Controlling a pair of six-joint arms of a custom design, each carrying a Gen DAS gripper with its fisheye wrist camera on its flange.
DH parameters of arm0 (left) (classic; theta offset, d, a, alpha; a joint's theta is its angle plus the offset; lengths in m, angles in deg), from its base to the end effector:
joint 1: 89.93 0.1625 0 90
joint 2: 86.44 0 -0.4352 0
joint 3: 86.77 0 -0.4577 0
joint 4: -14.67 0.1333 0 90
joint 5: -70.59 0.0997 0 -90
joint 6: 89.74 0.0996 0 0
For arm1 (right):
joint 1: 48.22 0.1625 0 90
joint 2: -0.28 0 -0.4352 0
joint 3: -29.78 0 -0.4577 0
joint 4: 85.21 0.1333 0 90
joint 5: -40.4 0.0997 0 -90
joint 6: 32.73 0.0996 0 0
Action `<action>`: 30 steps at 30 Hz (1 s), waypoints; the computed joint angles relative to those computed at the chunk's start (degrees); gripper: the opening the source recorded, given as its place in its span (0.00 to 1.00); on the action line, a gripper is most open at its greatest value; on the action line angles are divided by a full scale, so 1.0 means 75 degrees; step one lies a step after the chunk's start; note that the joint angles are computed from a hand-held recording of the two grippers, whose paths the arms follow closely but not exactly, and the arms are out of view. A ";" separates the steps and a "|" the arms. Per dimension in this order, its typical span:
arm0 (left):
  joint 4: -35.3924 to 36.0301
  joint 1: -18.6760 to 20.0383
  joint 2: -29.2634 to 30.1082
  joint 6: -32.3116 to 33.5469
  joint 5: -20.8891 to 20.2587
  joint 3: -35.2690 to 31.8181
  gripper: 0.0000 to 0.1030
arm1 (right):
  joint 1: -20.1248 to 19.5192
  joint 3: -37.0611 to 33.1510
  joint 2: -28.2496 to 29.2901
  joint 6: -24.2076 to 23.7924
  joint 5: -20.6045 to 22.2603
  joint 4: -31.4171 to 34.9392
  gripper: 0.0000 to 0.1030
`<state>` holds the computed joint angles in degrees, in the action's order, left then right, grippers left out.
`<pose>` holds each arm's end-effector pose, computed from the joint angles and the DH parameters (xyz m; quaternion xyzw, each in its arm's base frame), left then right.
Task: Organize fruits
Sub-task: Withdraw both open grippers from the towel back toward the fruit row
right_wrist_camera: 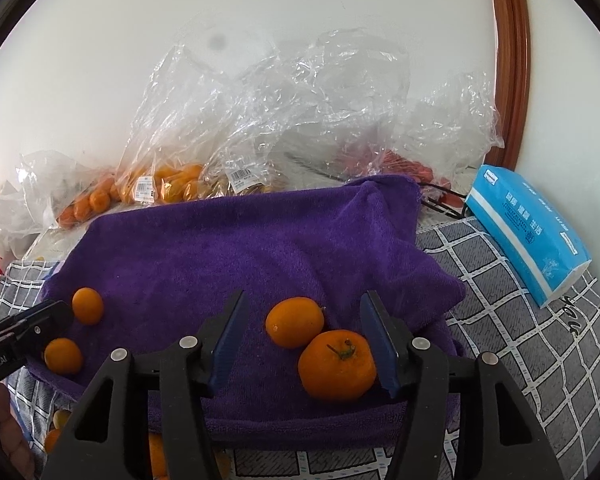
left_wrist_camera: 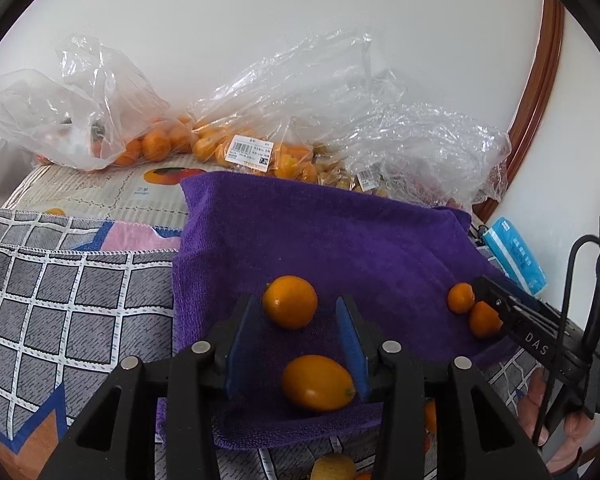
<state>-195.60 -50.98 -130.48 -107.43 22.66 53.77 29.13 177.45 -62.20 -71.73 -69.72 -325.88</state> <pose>-0.1714 -0.3958 -0.0172 0.1913 0.8961 -0.3570 0.1814 0.0165 -0.3787 0.1443 0.0968 -0.8279 0.4153 0.3642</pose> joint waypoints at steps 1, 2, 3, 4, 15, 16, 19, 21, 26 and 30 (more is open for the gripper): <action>-0.0099 -0.0011 0.0006 0.0017 0.0005 0.0014 0.42 | 0.0004 -0.0005 -0.0001 0.0023 -0.0015 0.0011 0.56; -0.0230 -0.0031 0.0016 0.0040 0.0010 0.0036 0.42 | 0.0007 -0.0001 -0.0010 0.0041 -0.0014 0.0019 0.57; -0.0370 -0.0051 0.0031 0.0066 0.0021 0.0058 0.43 | -0.0001 0.0014 -0.0028 0.0050 0.0017 0.0013 0.57; -0.0467 -0.0063 0.0047 0.0082 0.0040 0.0067 0.43 | -0.0018 0.0033 -0.0026 0.0043 0.0079 -0.0046 0.57; -0.0798 -0.0138 0.0135 -0.0015 0.0374 0.0086 0.44 | -0.0221 0.0131 -0.0178 0.0373 0.0377 -0.0268 0.58; -0.0826 -0.0152 0.0153 -0.0008 0.0410 0.0086 0.44 | -0.0255 0.0162 -0.0214 0.0418 0.0468 -0.0276 0.58; -0.0820 -0.0165 0.0162 -0.0015 0.0442 0.0082 0.44 | -0.0276 0.0182 -0.0139 0.0402 0.0539 -0.0565 0.58; -0.0804 -0.0173 0.0158 -0.0024 0.0447 0.0078 0.44 | -0.0261 0.0171 -0.0079 0.0389 0.0503 -0.0718 0.58; -0.0776 -0.0221 0.0116 -0.0039 0.0445 0.0106 0.44 | -0.0159 0.0183 -0.0218 0.0441 0.0294 -0.0400 0.58; -0.0887 -0.0294 0.0106 -0.0049 0.0476 0.0154 0.44 | -0.0091 0.0256 -0.0298 0.0317 0.0314 -0.0326 0.58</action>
